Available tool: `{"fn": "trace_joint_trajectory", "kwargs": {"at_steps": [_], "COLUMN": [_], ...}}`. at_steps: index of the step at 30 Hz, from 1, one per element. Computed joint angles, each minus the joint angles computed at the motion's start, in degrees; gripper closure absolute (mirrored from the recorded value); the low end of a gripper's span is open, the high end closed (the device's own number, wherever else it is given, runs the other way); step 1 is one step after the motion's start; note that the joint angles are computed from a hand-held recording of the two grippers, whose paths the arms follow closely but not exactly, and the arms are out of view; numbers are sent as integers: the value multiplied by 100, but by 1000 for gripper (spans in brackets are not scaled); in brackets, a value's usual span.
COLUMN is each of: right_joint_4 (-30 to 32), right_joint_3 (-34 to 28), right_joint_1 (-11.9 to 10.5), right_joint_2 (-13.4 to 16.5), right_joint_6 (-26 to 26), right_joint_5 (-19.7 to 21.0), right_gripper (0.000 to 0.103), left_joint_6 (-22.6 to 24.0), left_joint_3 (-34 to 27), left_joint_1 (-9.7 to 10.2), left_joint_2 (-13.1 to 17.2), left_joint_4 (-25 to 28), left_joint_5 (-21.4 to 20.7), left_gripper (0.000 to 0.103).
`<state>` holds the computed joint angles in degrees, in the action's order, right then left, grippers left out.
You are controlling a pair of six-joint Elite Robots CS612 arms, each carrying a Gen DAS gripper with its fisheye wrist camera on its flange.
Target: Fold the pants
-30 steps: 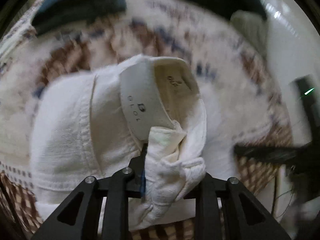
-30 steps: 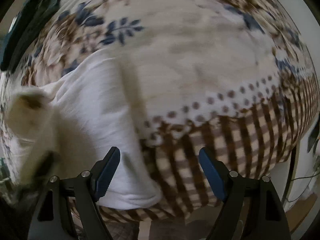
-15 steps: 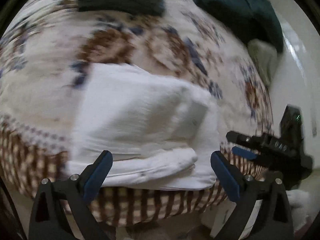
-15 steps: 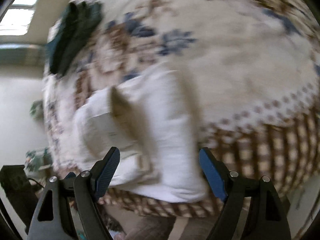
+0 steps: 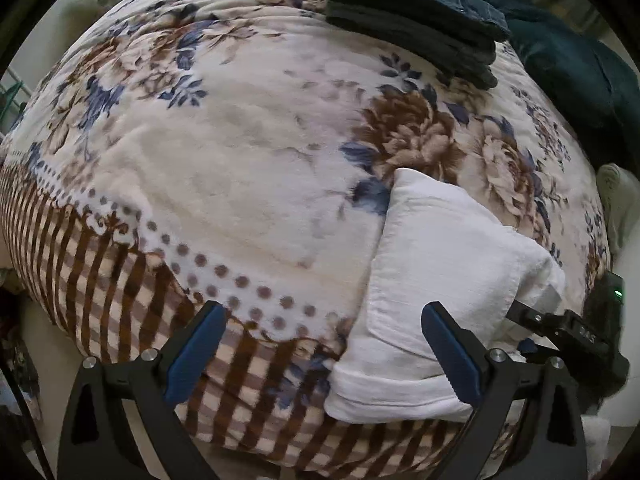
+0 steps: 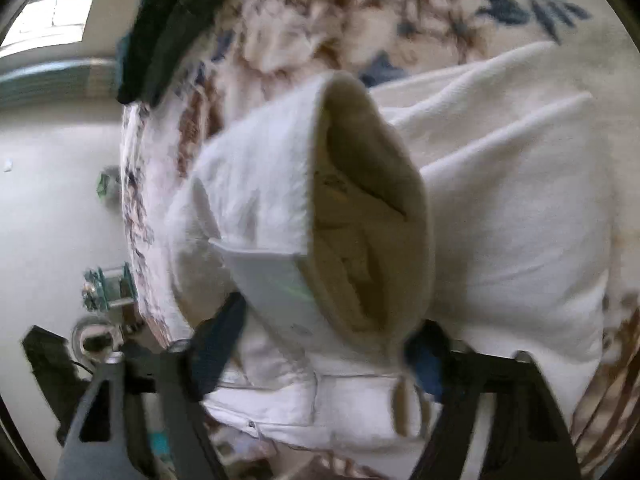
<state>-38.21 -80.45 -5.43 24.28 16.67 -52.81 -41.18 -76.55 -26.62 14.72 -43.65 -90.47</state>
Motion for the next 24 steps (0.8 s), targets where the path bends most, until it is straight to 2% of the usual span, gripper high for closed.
{"fn": "trace_joint_trajectory", "kwargs": {"at_steps": [3, 7, 12, 14, 17, 19, 20, 22, 23, 24], "right_joint_4": [-148, -117, 407, 649, 1001, 1223, 1283, 1326, 1290, 1231], "right_joint_3": [-129, -304, -658, -711, -825, -748, -730, -804, -907, -1032], "right_joint_1": [26, -102, -629, -789, -996, -1010, -1016, -1039, -1071, -1099], "right_joint_2": [-65, -296, -408, -395, -201, -135, -126, -71, -14, 48], "right_joint_6": [35, 216, 408, 239, 145, -30, -34, 168, 331, 489], "right_joint_5": [-111, -543, -950, -1273, -940, -726, -697, -577, -452, -327], "right_gripper": [72, 77, 80, 80, 80, 80, 77, 59, 41, 27], "left_joint_6": [-9, 250, 427, 585, 904, 1183, 1276, 1320, 1326, 1340], "left_joint_3": [51, 234, 635, 947, 1464, 1943, 2194, 2639, 2775, 2955], "left_joint_1": [8, -1, 42, 46, 20, -1, -1, 12, 21, 36], "left_joint_2": [-18, -114, -210, -262, -353, -461, -522, -633, -658, -692], "left_joint_4": [-22, -257, -795, -1079, -1421, -1584, -1630, -1710, -1763, -1839], "left_joint_5": [-75, -146, -623, -925, -1283, -1494, -1623, -1844, -1941, -2075], "left_gripper": [3, 3, 3, 3, 3, 3, 3, 3, 3, 3]}}
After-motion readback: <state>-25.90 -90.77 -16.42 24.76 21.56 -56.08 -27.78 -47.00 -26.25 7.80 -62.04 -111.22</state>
